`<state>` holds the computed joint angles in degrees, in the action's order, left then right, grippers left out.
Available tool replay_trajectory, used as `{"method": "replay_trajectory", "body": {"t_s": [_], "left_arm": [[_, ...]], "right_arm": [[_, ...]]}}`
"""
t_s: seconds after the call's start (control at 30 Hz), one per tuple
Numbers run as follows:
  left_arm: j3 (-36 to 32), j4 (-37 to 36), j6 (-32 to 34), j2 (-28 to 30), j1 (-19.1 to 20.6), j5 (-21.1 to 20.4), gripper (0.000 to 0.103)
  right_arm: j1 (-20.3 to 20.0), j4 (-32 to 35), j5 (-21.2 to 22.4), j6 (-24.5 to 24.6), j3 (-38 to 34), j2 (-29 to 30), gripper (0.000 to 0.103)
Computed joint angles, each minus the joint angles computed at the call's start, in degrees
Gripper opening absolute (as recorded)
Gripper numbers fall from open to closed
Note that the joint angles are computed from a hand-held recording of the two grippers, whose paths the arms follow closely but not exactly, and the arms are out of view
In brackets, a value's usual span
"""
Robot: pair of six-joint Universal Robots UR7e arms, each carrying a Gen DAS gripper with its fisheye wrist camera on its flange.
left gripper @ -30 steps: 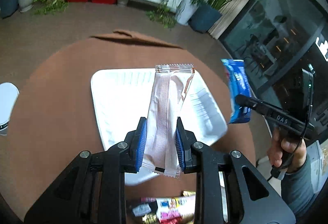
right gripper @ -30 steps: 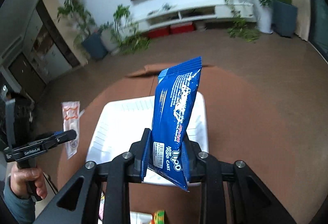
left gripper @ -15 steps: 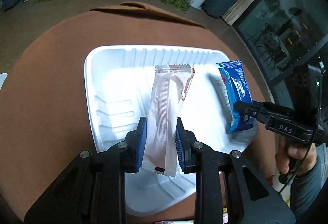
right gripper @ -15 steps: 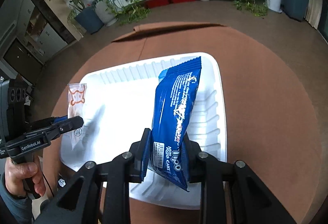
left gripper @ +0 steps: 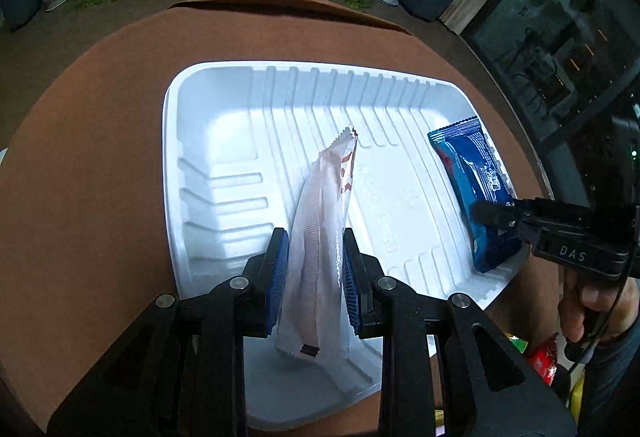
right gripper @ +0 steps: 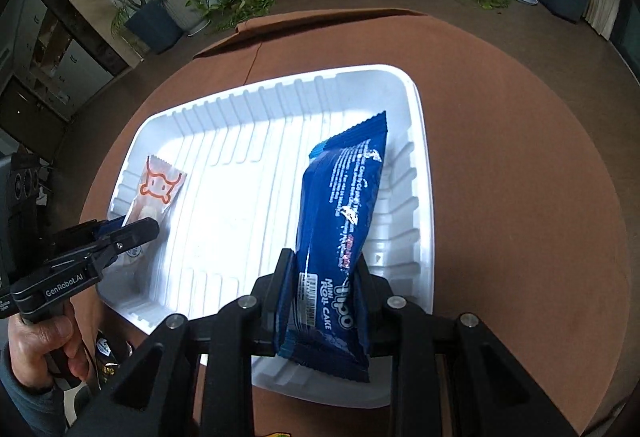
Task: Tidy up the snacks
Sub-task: 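Carry both packets to the white tray and open both tools to release them, then move both tools back over the snack pile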
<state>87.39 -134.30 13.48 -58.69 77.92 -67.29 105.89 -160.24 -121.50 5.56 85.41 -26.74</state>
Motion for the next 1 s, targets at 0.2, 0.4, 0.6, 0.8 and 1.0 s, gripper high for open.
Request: {"method": "replay_trajectory", "body": {"t_s": [0.2, 0.4, 0.6, 0.8, 1.0], "left_arm": [[0.7, -1.4, 1.0, -0.5, 0.8, 0.3, 0.024], [3.8, -5.8, 1.1, -3.8, 0.8, -1.3, 0.066], [8.1, -8.1, 0.7, -11.0, 0.7, -6.5, 0.093], [19.0, -15.8, 3.2, -22.7, 0.6, -11.2, 0.103], [32.0, -18.6, 3.3, -35.5, -0.8, -4.7, 0.103]], "right_arm": [[-0.1, -0.3, -0.2, -1.0, -0.3, 0.4, 0.029], [0.0, -3.6, 0.7, -0.4, 1.6, -0.5, 0.056], [2.5, -12.1, -0.2, -2.7, 5.4, -3.9, 0.073], [6.6, -30.1, 0.8, -4.9, 16.4, -10.4, 0.097], [9.9, -46.6, 4.8, -3.9, 31.6, -15.3, 0.099]]}}
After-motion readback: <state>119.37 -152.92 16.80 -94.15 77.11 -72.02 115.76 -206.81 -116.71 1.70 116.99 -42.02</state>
